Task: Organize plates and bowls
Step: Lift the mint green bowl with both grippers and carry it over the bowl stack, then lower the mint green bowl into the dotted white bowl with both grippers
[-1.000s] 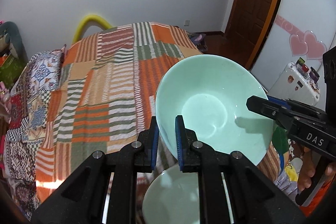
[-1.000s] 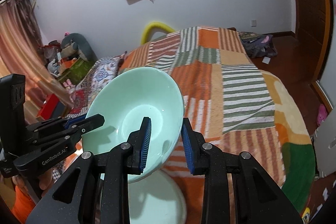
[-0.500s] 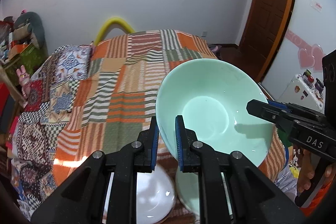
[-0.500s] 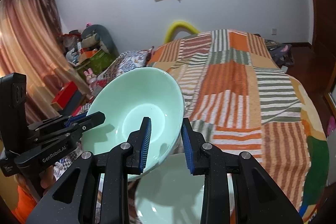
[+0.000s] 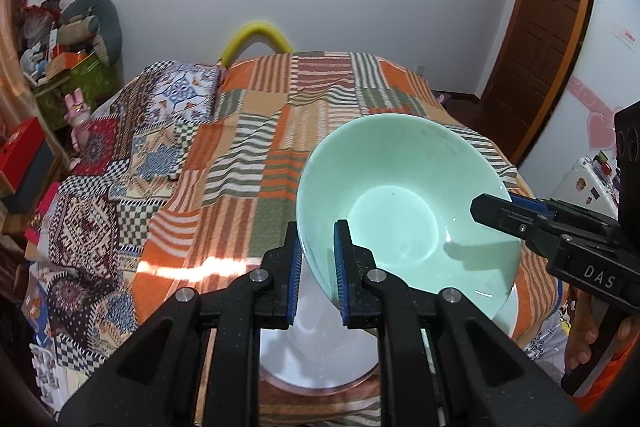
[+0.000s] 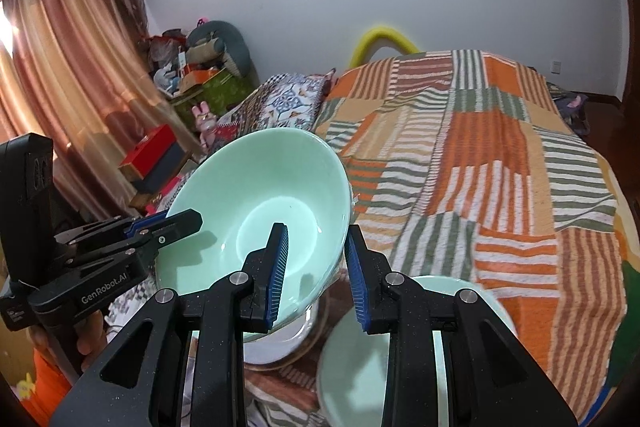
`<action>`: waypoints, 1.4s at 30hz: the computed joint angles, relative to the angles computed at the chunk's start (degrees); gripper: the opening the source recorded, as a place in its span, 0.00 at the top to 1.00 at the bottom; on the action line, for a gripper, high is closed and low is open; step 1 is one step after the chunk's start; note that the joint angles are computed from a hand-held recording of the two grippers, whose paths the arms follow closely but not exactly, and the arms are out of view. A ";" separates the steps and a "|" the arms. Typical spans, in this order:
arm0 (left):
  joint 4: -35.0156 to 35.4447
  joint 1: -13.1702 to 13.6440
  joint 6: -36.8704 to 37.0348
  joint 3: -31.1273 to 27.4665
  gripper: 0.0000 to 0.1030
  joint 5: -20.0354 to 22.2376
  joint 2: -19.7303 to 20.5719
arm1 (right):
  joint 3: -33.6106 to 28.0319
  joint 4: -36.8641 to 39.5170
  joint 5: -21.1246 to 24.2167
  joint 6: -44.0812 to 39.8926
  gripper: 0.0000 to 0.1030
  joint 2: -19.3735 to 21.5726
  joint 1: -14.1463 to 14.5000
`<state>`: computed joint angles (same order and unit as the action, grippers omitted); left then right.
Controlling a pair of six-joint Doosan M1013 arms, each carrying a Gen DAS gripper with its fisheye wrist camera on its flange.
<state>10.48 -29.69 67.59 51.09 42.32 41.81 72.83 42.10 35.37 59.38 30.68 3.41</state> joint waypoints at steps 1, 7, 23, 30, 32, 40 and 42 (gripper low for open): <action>0.42 0.11 -0.50 0.70 0.86 -0.22 -0.31 | -0.05 0.08 0.31 -0.05 0.74 0.11 0.15; 0.43 0.76 -1.67 3.55 0.86 -1.01 -1.41 | -0.36 -0.84 1.69 0.71 0.74 0.61 1.07; -4.06 2.18 -2.35 6.35 0.86 0.91 -0.88 | -1.53 -5.39 5.81 5.38 0.74 2.83 2.55; -5.62 2.51 -2.23 6.61 0.86 2.34 -0.12 | -1.68 -7.22 7.29 7.06 0.74 3.46 2.87; -6.79 2.70 -1.87 6.68 0.86 2.52 0.05 | -1.69 -7.59 7.50 7.33 0.74 3.55 2.97; -8.01 2.88 -2.14 6.77 0.86 3.54 0.66 | -2.16 -9.33 8.59 8.25 0.73 4.15 3.18; -7.35 2.81 -2.32 6.76 0.86 3.86 0.72 | -2.29 -9.69 8.89 8.47 0.73 4.29 3.25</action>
